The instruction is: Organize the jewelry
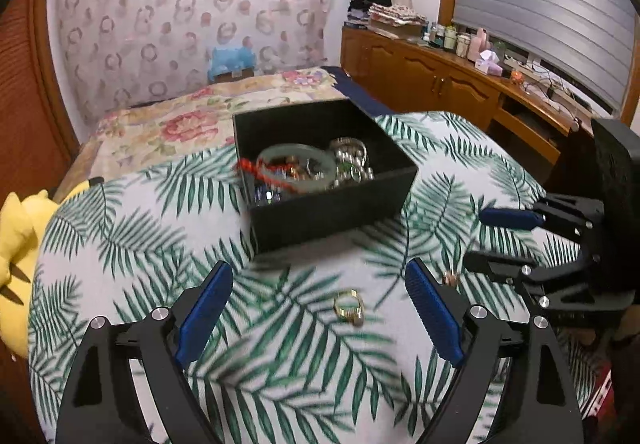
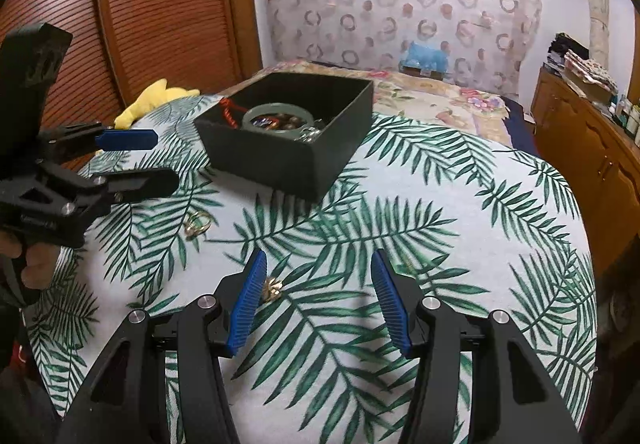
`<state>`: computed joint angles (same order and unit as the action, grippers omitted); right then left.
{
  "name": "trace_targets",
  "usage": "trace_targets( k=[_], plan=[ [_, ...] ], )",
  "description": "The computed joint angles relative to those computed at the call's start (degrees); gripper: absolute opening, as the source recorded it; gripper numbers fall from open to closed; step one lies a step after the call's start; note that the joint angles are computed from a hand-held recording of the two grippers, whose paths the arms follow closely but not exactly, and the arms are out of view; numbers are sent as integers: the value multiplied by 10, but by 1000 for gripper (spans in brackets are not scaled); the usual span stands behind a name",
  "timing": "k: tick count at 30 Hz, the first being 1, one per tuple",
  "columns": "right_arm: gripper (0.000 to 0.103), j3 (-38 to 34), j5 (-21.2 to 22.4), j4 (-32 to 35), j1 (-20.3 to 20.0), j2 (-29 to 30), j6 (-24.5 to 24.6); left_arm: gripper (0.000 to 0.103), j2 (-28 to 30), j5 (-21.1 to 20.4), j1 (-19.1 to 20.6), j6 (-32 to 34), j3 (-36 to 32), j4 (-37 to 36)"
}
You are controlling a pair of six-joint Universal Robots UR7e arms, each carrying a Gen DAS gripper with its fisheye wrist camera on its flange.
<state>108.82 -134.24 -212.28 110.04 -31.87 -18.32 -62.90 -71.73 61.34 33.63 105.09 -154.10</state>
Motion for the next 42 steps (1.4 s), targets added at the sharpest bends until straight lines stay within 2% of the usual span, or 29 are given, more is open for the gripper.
trace_targets(
  k=[4, 7, 10, 14, 18, 20, 26, 33, 42],
  plan=[
    [56, 0, 1, 21, 1, 2, 3, 84, -8, 6, 5, 0, 15, 2],
    [45, -2, 6, 44, 1, 2, 6, 84, -20, 8, 11, 2, 29, 2],
    [40, -9, 7, 64, 1, 5, 6, 84, -30, 0, 16, -5, 33, 15],
    [27, -16, 0, 77, 4, 11, 4, 84, -40, -4, 17, -5, 41, 19],
    [24, -26, -23, 80, 10, 19, -4, 84, -42, -8, 16, -5, 46, 20],
    [16, -26, -23, 80, 10, 20, -6, 84, -43, -9, 16, -5, 47, 22],
    [15, -22, -20, 76, 11, 18, -8, 84, -40, -9, 15, -3, 50, 19],
    [15, 1, 0, 42, 16, 6, -5, 83, -38, -11, 14, -5, 51, 17],
    [15, 18, 6, 10, 23, 2, -6, 54, -20, -19, 11, -14, 37, 31]
  ],
)
